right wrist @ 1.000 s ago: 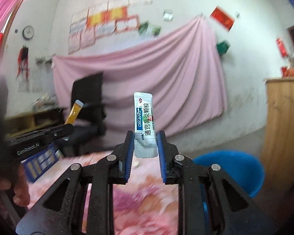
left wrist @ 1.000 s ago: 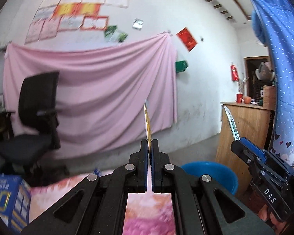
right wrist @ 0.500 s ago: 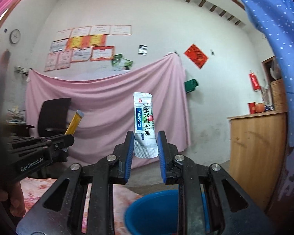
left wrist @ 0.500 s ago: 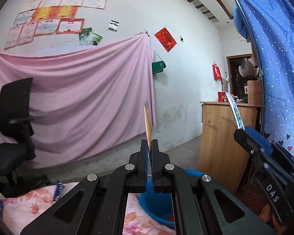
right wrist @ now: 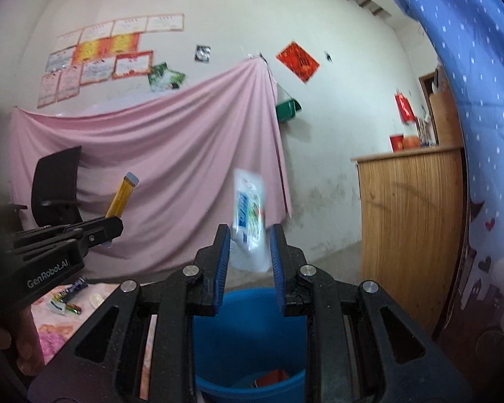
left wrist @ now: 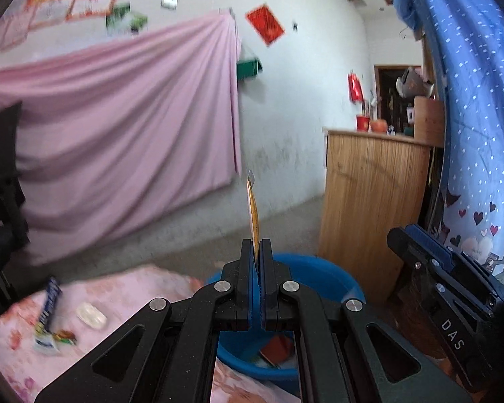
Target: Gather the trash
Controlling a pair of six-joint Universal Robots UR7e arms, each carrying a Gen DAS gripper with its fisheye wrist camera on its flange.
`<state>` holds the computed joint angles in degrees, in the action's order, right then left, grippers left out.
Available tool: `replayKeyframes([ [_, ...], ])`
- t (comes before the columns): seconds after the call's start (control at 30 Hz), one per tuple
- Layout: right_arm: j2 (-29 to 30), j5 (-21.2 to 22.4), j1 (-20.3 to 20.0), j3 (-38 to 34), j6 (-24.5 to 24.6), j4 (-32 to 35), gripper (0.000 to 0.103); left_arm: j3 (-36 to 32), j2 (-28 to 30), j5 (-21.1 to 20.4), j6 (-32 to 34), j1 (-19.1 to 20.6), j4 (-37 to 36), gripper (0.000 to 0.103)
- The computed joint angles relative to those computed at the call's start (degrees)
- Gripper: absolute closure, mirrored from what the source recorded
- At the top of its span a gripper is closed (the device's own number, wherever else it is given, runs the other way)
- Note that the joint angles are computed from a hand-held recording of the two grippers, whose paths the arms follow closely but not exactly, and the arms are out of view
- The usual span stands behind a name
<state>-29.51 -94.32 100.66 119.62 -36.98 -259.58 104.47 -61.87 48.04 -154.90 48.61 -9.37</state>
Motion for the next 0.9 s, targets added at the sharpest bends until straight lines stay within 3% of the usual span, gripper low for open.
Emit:
replayKeyframes([
  [0.27,-1.7,-3.0,-1.7,-0.6,4.3,9.5,0.052,-18.7,12.3,1.8,-18.6,5.4,26.8,0.102],
  [0.37,-2.4,-3.1,-2.4,-0.6,6.1,12.5,0.052,-23.4,15.2,3.3,-23.3,6.7,33.2,0.102],
  [0.67,-3.0,-4.4,-3.0,-1.0,7.7,16.3,0.05,-29.6,18.5,5.4,-28.6,8.1,41.7,0.101],
  [0.73,-3.1,-4.9,-2.9,-1.3,7.9,16.9,0.05,-28.2,17.6,5.2,-28.9,8.1,41.7,0.097],
  [0.8,-3.2,-5.5,-2.9,-1.4,8.1,17.4,0.047,-27.4,17.1,5.0,-29.1,8.1,41.3,0.084],
  [0.9,-3.3,-6.1,-2.7,-1.6,8.6,17.8,0.042,-24.7,15.2,4.9,-29.0,7.9,39.2,0.08],
])
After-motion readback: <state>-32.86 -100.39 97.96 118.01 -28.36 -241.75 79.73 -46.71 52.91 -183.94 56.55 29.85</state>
